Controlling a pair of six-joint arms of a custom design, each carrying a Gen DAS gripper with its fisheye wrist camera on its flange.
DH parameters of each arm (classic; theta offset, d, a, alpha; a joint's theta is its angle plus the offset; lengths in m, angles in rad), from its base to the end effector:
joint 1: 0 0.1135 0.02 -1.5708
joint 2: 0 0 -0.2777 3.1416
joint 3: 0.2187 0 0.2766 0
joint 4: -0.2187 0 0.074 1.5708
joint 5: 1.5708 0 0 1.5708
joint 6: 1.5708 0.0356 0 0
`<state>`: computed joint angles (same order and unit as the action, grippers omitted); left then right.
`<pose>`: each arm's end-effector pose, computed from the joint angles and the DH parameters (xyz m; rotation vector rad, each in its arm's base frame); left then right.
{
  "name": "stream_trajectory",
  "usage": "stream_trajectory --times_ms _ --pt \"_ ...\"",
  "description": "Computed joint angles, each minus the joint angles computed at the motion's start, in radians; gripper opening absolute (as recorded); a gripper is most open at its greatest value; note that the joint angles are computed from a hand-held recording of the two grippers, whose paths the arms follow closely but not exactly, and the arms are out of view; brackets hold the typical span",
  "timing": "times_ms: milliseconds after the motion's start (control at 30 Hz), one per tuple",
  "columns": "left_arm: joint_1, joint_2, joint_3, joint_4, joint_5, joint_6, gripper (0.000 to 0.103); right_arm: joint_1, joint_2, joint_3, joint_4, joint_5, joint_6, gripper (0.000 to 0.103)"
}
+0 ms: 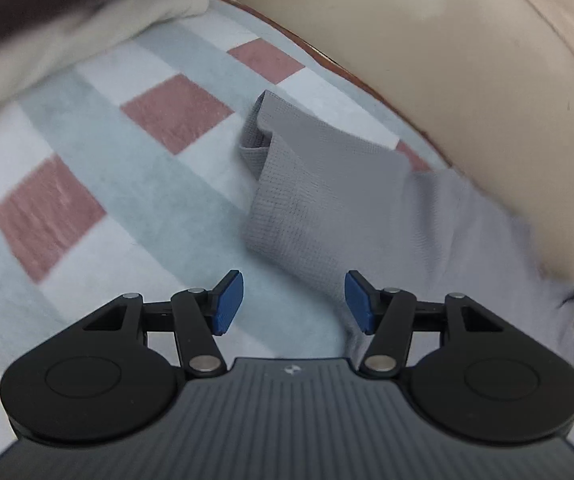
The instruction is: Fold clothes
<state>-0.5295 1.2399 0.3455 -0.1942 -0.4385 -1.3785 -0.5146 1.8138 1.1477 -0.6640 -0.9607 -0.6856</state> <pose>0.1758 -0.0854 0.1090 -1.1578 2.2280 -0.1797 0.3266 -0.1511 0.1717 -0.3384 2.2633 0.8261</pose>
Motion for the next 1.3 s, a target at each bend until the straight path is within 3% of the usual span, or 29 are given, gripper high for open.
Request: stream_trajectory --times_ms 100,233,367,467,533,567,600,667,800,867,967,1067,1167,1300 --pt "0.026 0.104 0.044 0.011 -0.033 0.040 0.059 0.124 -0.037 -0.147 0.116 0.081 0.003 0.041" --pt "0.084 0.196 0.095 0.031 -0.001 0.129 0.063 0.227 -0.043 -0.252 0.215 0.108 -0.100 0.041" --pt "0.113 0.282 0.126 0.069 -0.036 0.209 0.078 0.259 -0.039 -0.349 0.329 0.135 -0.217 0.041" --pt "0.129 0.342 0.143 0.115 -0.062 0.247 0.086 0.240 0.057 -0.287 0.264 0.121 -0.297 0.041" --pt "0.117 0.386 0.182 0.094 -0.088 0.271 0.084 0.244 0.102 -0.251 0.267 0.124 -0.256 0.041" --pt "0.109 0.408 0.204 0.079 -0.103 0.284 0.064 0.236 0.125 -0.226 0.251 0.117 -0.241 0.041" --pt "0.097 0.426 0.226 0.056 -0.121 0.309 0.035 0.226 0.148 -0.198 0.230 0.107 -0.229 0.041" --pt "0.095 0.394 0.218 0.078 -0.098 0.373 0.009 0.212 0.185 -0.152 0.197 0.096 -0.210 0.041" --pt "0.070 0.282 0.249 0.002 -0.128 0.337 0.009 0.208 0.240 -0.084 0.147 0.107 -0.173 0.041" --pt "-0.004 0.221 0.284 -0.033 -0.180 0.369 0.009 0.191 0.283 -0.020 0.088 0.098 -0.143 0.041" --pt "-0.175 0.179 0.313 0.007 -0.258 0.467 0.009 0.153 0.359 0.100 -0.049 0.049 -0.113 0.041" --pt "-0.302 0.262 0.366 0.069 -0.166 0.605 0.015 0.118 0.446 0.218 -0.209 -0.016 -0.087 0.047" --pt "-0.352 0.437 0.481 -0.014 0.017 0.612 0.025 0.112 0.455 0.218 -0.188 -0.002 -0.055 0.047" --pt "-0.398 0.455 0.458 -0.017 0.053 0.631 0.028 0.119 0.459 0.207 -0.166 -0.005 -0.033 0.048"
